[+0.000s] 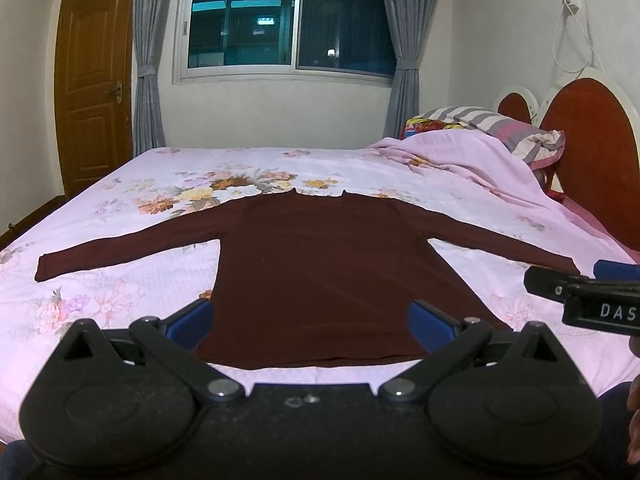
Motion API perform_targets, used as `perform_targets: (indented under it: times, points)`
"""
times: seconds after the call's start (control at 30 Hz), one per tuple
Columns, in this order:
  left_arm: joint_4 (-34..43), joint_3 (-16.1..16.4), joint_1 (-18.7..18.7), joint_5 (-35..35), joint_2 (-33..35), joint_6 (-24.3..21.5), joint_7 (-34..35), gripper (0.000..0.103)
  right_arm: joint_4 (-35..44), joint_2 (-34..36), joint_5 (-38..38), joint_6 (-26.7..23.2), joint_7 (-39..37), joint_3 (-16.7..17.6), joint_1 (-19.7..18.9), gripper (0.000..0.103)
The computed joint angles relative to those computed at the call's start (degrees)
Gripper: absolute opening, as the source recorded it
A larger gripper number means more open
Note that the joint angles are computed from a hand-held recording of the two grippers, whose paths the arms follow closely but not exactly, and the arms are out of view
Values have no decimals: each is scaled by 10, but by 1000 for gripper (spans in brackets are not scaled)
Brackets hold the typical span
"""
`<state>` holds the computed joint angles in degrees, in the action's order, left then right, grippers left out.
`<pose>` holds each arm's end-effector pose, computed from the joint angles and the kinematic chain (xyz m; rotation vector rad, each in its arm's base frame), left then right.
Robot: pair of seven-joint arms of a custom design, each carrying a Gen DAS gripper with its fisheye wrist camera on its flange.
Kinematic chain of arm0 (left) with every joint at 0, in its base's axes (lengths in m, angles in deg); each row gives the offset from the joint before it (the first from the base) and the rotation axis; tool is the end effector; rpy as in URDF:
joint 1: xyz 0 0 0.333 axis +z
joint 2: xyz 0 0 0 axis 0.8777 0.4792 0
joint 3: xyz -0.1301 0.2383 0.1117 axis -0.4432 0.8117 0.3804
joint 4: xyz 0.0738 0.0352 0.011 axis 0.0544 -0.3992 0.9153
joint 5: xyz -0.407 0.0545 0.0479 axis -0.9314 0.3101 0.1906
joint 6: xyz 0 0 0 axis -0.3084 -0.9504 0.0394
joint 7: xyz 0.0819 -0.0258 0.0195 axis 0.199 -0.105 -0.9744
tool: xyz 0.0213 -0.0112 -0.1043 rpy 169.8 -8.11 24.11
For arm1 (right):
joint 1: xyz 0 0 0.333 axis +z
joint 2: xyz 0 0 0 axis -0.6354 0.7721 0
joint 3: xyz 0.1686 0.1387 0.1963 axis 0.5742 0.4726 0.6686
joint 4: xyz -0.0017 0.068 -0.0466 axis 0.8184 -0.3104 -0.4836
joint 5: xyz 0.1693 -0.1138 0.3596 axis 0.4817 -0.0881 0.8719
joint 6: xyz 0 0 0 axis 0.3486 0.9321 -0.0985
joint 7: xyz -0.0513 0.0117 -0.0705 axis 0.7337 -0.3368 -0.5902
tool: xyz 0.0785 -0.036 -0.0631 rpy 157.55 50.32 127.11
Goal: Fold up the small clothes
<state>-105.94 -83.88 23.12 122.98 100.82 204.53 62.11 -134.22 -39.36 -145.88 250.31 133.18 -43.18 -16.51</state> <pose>0.6021 -0.4941 0.5502 -1.5609 1.5653 -0.9824 0.6033 0.2831 0.5595 -1.5269 1.4250 -0.8410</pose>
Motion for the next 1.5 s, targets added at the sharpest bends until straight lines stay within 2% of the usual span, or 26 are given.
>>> perform_targets:
  times: [0.7, 0.77, 0.83, 0.97, 1.1, 1.13, 1.17, 1.23, 1.3, 1.33, 1.4, 1.43, 1.47, 1.5]
  points:
    - [8, 0, 1, -10, 7, -7, 9, 103, 1, 1, -3, 0, -1, -1, 1, 103]
    - [9, -9, 13, -33, 10, 5, 23, 103, 5, 4, -7, 0, 0, -3, 1, 103]
    - [1, -7, 26, -49, 7, 23, 9, 103, 18, 13, -17, -4, 3, -7, 0, 103]
    - [12, 10, 51, -60, 22, 6, 6, 103, 70, 48, -22, -31, -2, -27, -2, 103]
    - [4, 25, 96, -94, 28, 0, -46, 103, 131, 98, 56, -49, -60, -34, -14, 103]
    - [-4, 24, 115, -110, 28, 9, -56, 103, 148, 113, 76, -49, -80, -34, -16, 103]
    - [-22, 24, 137, -123, 23, 38, -71, 103, 162, 126, 92, -51, -97, -35, -14, 103]
    - [-64, 39, 171, -127, 13, 108, -125, 101, 199, 159, 124, -65, -135, -36, -12, 103]
    - [-102, 54, 205, -121, 9, 194, -201, 99, 233, 191, 141, -69, -140, -48, -2, 103]
    - [-108, 81, 203, -121, 13, 206, -244, 98, 256, 212, 152, -66, -141, -55, 0, 103]
    - [-106, 98, 218, -121, 26, 207, -290, 98, 310, 255, 177, -76, -152, -65, 4, 103]
    - [-112, 104, 229, -126, 30, 225, -322, 98, 344, 280, 192, -87, -160, -70, 5, 103]
    - [-123, 125, 229, -114, 34, 265, -375, 97, 382, 307, 209, -99, -174, -71, 3, 103]
    - [-125, 143, 228, -107, 40, 279, -412, 95, 420, 332, 229, -114, -194, -69, -1, 103]
